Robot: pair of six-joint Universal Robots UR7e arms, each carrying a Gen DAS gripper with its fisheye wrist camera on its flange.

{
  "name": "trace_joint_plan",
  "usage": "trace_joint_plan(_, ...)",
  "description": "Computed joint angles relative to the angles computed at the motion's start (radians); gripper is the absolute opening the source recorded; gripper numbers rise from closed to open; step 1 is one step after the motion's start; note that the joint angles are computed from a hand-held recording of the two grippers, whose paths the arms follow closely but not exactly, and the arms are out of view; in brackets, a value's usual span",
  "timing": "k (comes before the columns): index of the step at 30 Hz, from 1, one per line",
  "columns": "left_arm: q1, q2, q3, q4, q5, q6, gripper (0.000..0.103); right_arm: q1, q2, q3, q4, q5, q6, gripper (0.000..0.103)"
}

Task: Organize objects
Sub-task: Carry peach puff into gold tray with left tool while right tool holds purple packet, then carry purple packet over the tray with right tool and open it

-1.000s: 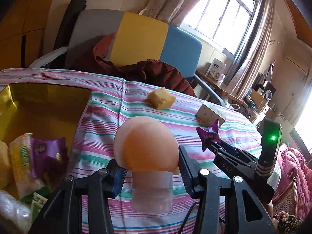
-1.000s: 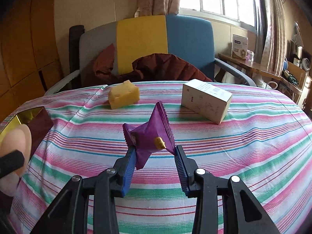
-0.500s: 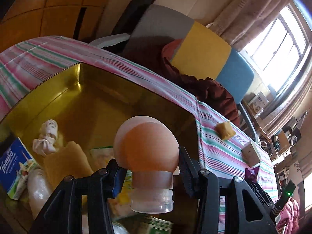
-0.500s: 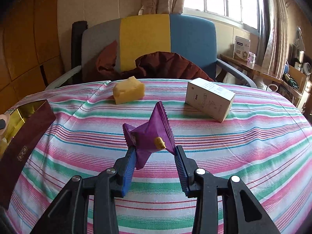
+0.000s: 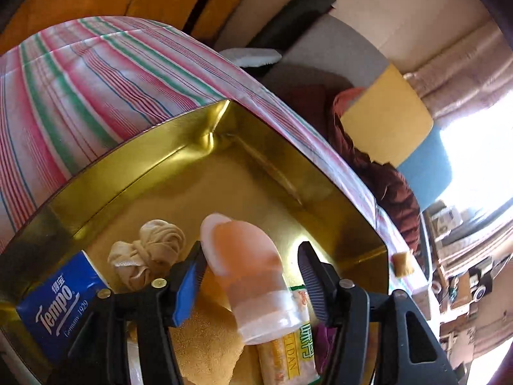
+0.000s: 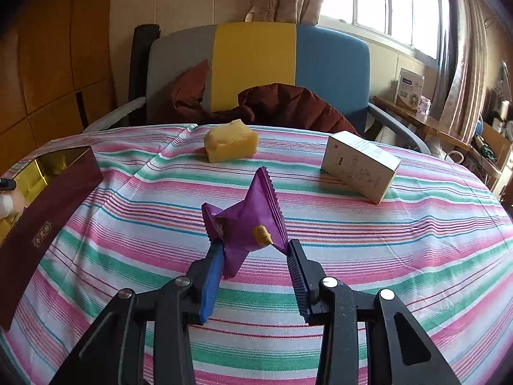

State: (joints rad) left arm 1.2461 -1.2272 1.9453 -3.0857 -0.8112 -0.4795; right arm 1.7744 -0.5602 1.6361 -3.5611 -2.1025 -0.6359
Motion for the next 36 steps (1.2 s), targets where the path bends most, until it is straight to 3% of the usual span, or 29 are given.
trace_joint_plan(3, -0.010, 0.008, 0.041, -0.151, -0.010, 0.063, 0.064, -0.002, 0.000, -0.002, 0.005, -0.001, 0.007, 0.040)
trace_joint_plan(6, -0.014, 0.009, 0.052, -0.196, -0.025, 0.103, 0.064, -0.001, 0.002, -0.005, 0.006, -0.006, 0.008, 0.040)
trace_joint_plan(9, -0.017, -0.013, 0.039, -0.054, -0.021, 0.041, 0.061, 0.000, 0.003, -0.005, 0.003, -0.009, 0.002, 0.040)
trace_joint_plan(12, -0.026, -0.016, 0.047, -0.055, -0.027, 0.072, 0.057, 0.001, 0.005, -0.005, -0.005, -0.008, -0.004, 0.040)
trace_joint_plan(16, -0.049, 0.008, 0.021, 0.028, 0.062, 0.115, 0.054, 0.001, 0.007, -0.008, 0.003, -0.013, -0.003, 0.040)
trace_joint_plan(18, -0.038, 0.011, -0.014, 0.129, 0.060, 0.078, 0.053, 0.002, 0.008, -0.009, 0.000, -0.016, -0.006, 0.040)
trace_joint_plan(19, -0.040, 0.008, -0.011, 0.121, 0.066, 0.075, 0.053, 0.003, 0.009, -0.009, -0.002, -0.016, -0.008, 0.040)
trace_joint_plan(23, -0.062, -0.003, 0.059, -0.021, 0.094, 0.103, 0.056, 0.008, 0.010, -0.016, 0.028, -0.028, -0.011, 0.040)
trace_joint_plan(27, -0.075, -0.008, 0.134, -0.190, 0.054, 0.185, 0.056, 0.023, 0.002, -0.014, 0.085, -0.010, -0.002, 0.040)
trace_joint_plan(32, -0.117, 0.007, 0.204, -0.354, 0.110, 0.250, 0.057, 0.057, -0.019, -0.022, 0.212, 0.105, 0.145, 0.040)
trace_joint_plan(36, -0.148, 0.021, 0.221, -0.375, 0.175, 0.261, 0.059, 0.104, 0.010, -0.071, 0.301, 0.190, 0.180, 0.040)
